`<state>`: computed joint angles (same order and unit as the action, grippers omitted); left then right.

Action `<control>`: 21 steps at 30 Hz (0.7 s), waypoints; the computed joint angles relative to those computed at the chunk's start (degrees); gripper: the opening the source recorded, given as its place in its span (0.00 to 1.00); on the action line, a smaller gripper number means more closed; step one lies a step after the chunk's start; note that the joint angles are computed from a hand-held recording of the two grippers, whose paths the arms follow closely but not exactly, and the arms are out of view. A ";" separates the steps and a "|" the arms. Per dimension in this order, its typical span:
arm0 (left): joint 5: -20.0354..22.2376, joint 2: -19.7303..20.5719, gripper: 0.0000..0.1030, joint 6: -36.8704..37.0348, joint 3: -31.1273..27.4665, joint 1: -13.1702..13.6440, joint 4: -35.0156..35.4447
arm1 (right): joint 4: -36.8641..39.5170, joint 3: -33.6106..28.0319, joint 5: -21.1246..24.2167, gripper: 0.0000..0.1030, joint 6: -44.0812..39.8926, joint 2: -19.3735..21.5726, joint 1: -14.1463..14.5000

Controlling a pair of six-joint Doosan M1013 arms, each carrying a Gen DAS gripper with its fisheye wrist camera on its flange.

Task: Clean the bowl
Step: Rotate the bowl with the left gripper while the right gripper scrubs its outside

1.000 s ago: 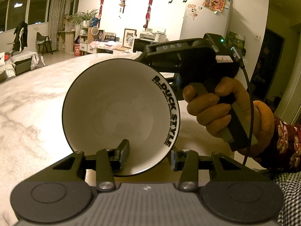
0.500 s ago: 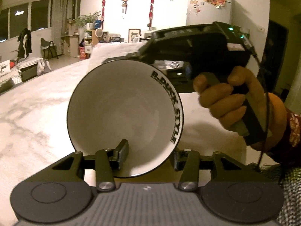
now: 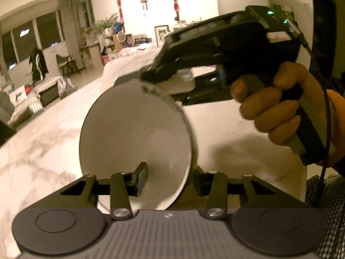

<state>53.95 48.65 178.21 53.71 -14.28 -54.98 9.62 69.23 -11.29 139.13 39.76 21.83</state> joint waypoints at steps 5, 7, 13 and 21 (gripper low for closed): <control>3.75 0.64 0.14 1.49 -1.19 0.71 -4.69 | -0.58 0.01 0.19 0.19 0.46 -0.09 -0.11; 4.40 0.85 0.14 1.22 -1.42 0.80 -4.47 | -1.86 0.05 0.27 0.19 1.59 -0.14 -0.17; 5.98 0.99 0.20 -0.26 -1.00 1.40 -4.13 | -3.49 -0.06 0.25 0.19 2.78 -0.20 -0.14; 4.88 1.76 0.36 -1.86 -1.63 1.50 -2.78 | -9.33 -0.72 -0.54 0.19 7.58 0.03 -0.14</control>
<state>58.83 50.42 176.34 52.08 -12.78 -57.77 0.29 68.51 -11.83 146.71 39.80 21.69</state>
